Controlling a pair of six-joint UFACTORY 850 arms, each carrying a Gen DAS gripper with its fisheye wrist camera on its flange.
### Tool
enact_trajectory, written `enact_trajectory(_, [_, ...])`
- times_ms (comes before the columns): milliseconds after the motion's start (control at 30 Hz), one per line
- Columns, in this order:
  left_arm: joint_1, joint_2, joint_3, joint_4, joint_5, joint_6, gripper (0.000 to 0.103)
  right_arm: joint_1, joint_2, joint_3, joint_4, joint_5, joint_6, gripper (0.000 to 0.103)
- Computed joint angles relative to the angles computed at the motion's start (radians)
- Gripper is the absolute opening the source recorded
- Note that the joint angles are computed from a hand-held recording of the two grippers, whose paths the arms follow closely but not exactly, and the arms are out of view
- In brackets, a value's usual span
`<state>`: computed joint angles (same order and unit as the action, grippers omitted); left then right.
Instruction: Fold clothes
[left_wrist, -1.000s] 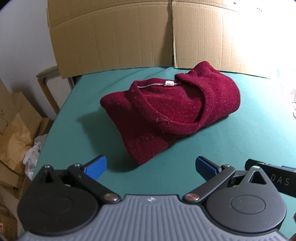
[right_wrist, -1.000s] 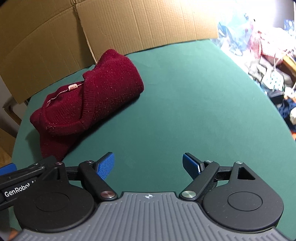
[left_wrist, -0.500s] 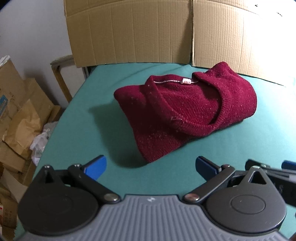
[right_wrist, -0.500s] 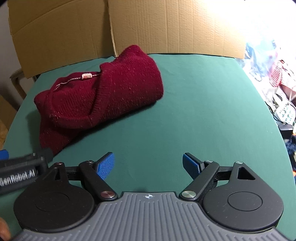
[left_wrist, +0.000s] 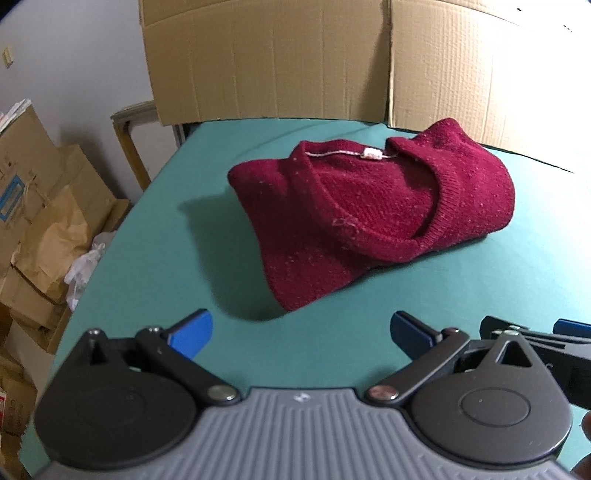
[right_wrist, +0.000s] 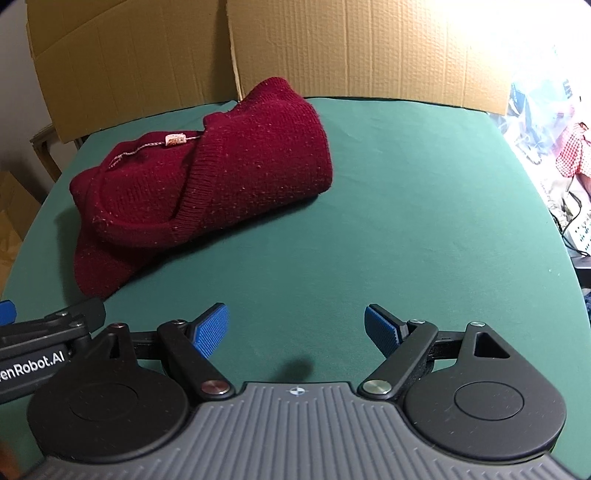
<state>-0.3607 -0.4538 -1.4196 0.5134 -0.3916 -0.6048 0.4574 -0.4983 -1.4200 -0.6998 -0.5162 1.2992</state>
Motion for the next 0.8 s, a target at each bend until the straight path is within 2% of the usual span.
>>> enact_trajectory(433, [-0.004,-0.009,-0.011,-0.032,0.006,0.032,0.102,-0.007,-0.002,0.005,-0.016,0.009,0.017,0.083])
enact_trajectory(600, [0.007,-0.009,-0.016,-0.074,0.021,0.075,0.102,-0.002,-0.004,-0.002,-0.042,-0.001,0.036,0.083])
enact_trajectory(733, [0.006,-0.004,-0.008,-0.039,0.045,0.062,0.102,0.003,-0.003,-0.005,-0.062,-0.012,0.059,0.083])
enact_trajectory(800, [0.009,-0.004,-0.009,-0.079,0.054,0.112,0.102,0.004,-0.003,-0.005,-0.067,-0.017,0.075,0.083])
